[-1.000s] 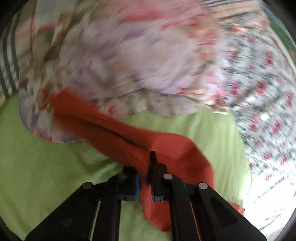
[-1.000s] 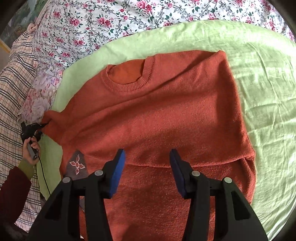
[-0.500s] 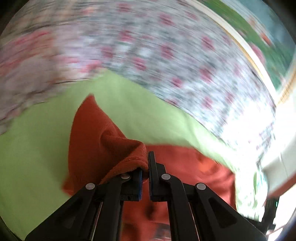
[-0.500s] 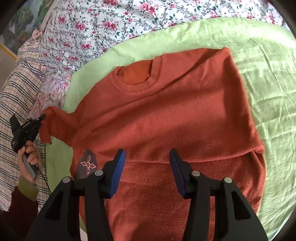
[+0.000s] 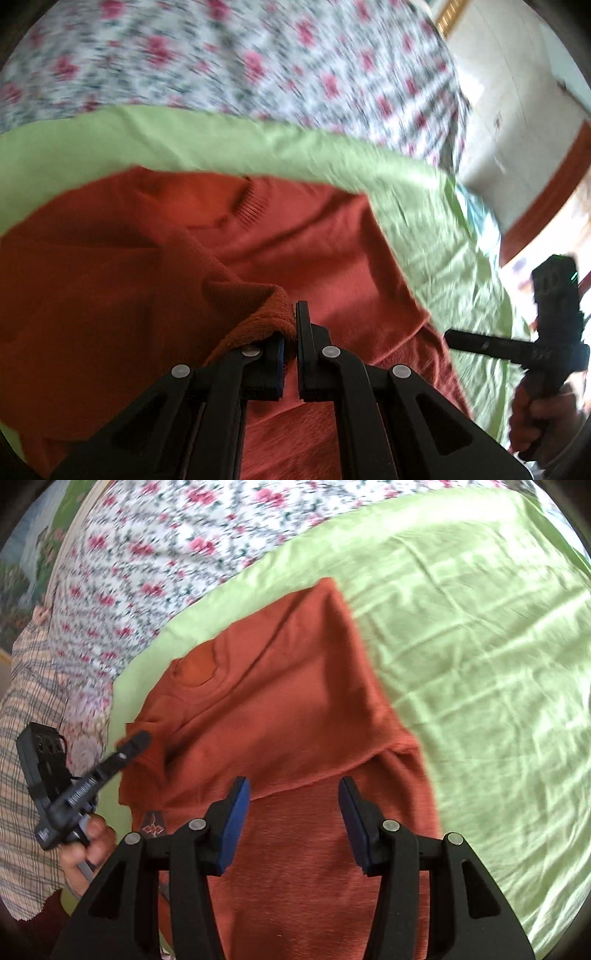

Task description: Fold small clothes

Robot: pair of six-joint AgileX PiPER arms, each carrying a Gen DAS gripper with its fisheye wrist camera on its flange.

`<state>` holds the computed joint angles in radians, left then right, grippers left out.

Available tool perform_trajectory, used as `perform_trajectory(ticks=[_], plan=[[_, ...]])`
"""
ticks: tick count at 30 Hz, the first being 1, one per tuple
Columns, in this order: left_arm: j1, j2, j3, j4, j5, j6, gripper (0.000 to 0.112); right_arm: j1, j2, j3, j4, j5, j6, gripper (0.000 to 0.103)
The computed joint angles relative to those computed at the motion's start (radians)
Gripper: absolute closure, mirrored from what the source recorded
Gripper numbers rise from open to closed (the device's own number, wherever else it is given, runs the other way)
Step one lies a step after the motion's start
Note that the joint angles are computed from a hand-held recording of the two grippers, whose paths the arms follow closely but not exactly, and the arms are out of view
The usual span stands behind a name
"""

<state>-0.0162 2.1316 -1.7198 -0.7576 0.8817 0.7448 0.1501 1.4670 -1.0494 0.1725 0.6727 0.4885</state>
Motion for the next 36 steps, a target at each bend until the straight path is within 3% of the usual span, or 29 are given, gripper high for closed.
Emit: perform_trajectory(ticks=[3,6,8,10,15,20,22,27,31,36], plan=[[-0.05,0.077,-0.069,0.076,0.009,-0.062,0.108,-0.021,-0.011,0.017,0.007,-0.005,-0.004,0.052],[-0.052,0.119,-0.11,0.099,0.058,-0.087,0.096,-0.028,-0.005,0.01,0.006,-0.003,-0.012,0.052],[-0.034,0.097,-0.066,0.077,0.07,-0.055,0.076,-0.028,0.005,-0.004,0.007,-0.002,-0.021,0.052],[-0.011,0.039,0.023,0.067,0.046,-0.007,0.067,-0.022,0.019,-0.022,0.003,-0.005,-0.027,0.052],[0.116,-0.1,0.24,0.057,0.015,0.086,0.065,0.026,0.092,-0.086,0.004,-0.024,-0.052,0.052],[0.286,-0.159,0.331,0.12,-0.054,0.041,0.063,0.124,0.221,-0.209,-0.012,-0.022,-0.093,0.051],[0.333,-0.152,0.325,0.152,-0.08,0.005,0.063,0.166,0.268,-0.262,-0.042,-0.014,-0.11,0.044],[0.411,-0.1,0.281,0.235,-0.141,-0.075,0.063,0.318,0.392,-0.426,-0.316,0.063,-0.129,0.033],[0.421,-0.042,0.231,0.286,-0.146,-0.111,0.063,0.408,0.426,-0.45,-0.544,0.112,-0.167,0.025],[0.39,-0.018,0.201,0.346,-0.194,-0.158,0.062,0.487,0.503,-0.472,-0.781,0.131,-0.207,0.025]])
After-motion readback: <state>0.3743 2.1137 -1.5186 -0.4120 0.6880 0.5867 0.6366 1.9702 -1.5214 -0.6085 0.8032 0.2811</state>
